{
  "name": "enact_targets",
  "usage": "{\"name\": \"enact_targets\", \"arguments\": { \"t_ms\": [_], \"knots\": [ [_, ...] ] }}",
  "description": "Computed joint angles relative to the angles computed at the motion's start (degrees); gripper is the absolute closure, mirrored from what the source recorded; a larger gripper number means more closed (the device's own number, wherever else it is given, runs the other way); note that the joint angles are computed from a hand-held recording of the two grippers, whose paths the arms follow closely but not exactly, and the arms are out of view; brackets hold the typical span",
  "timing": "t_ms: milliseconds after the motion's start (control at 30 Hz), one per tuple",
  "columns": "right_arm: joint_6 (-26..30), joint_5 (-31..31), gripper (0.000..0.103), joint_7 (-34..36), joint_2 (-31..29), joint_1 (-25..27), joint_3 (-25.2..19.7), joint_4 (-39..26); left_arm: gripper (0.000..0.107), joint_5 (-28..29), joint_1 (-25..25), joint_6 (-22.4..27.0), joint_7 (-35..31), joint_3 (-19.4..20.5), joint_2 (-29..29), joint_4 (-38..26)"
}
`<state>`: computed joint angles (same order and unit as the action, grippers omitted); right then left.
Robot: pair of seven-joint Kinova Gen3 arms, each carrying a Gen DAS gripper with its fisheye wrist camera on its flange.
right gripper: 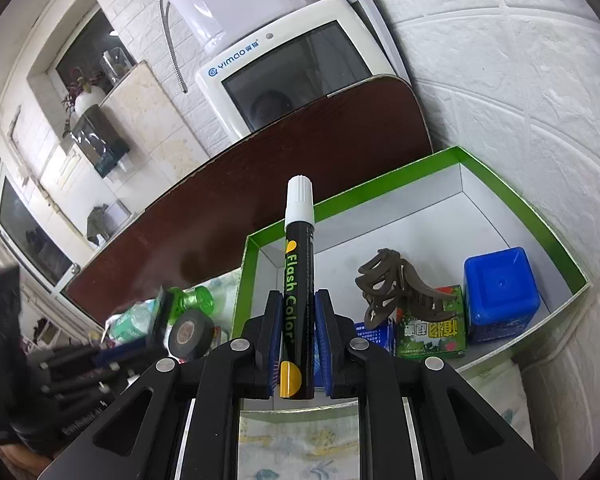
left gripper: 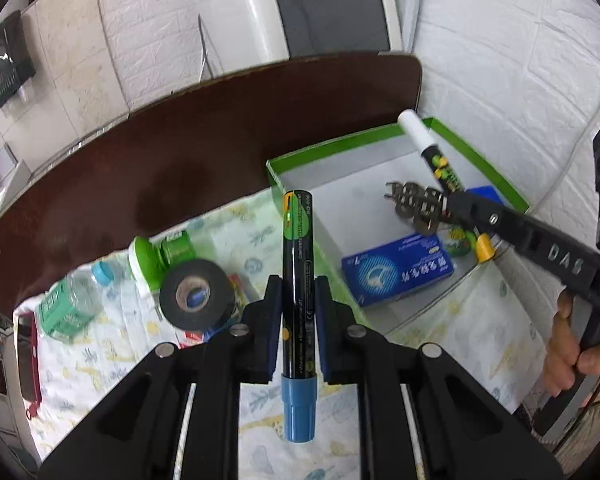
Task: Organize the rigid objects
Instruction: 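Lift both markers and carry them over the green tray, then open both grippers to drop the markers into the tray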
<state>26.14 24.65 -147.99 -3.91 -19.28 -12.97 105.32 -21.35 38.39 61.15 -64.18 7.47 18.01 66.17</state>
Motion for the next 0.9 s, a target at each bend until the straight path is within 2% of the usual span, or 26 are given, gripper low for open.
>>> {"name": "enact_targets", "arguments": {
  "t_ms": [100,233,467,733,900],
  "knots": [
    [0.32,0.96,0.086,-1.23,-0.01,0.25,-0.11,-0.30,0.094,-0.76,0.92,-1.94,-1.27,0.44,1.15,-2.65],
    [0.78,1.25,0.086,-3.03,0.74,0.52,0.35,-1.05,0.094,0.72,1.73,-2.02,-4.09,0.22,4.89,-8.23],
    [0.42,-2.94,0.086,-0.58,2.90,0.16,2.85,-1.68,0.093,5.04,2.22,2.84,-8.61,-1.56,12.46,-18.36],
    [-0.06,-6.22,0.086,2.51,4.73,-0.15,4.68,-2.09,0.093,8.14,2.02,5.81,-9.52,-3.45,16.75,-23.12],
    [0.50,-7.35,0.086,3.59,5.46,-0.58,5.22,-2.60,0.093,9.53,1.43,6.64,-9.41,-3.86,17.94,-23.85]
  ]
}}
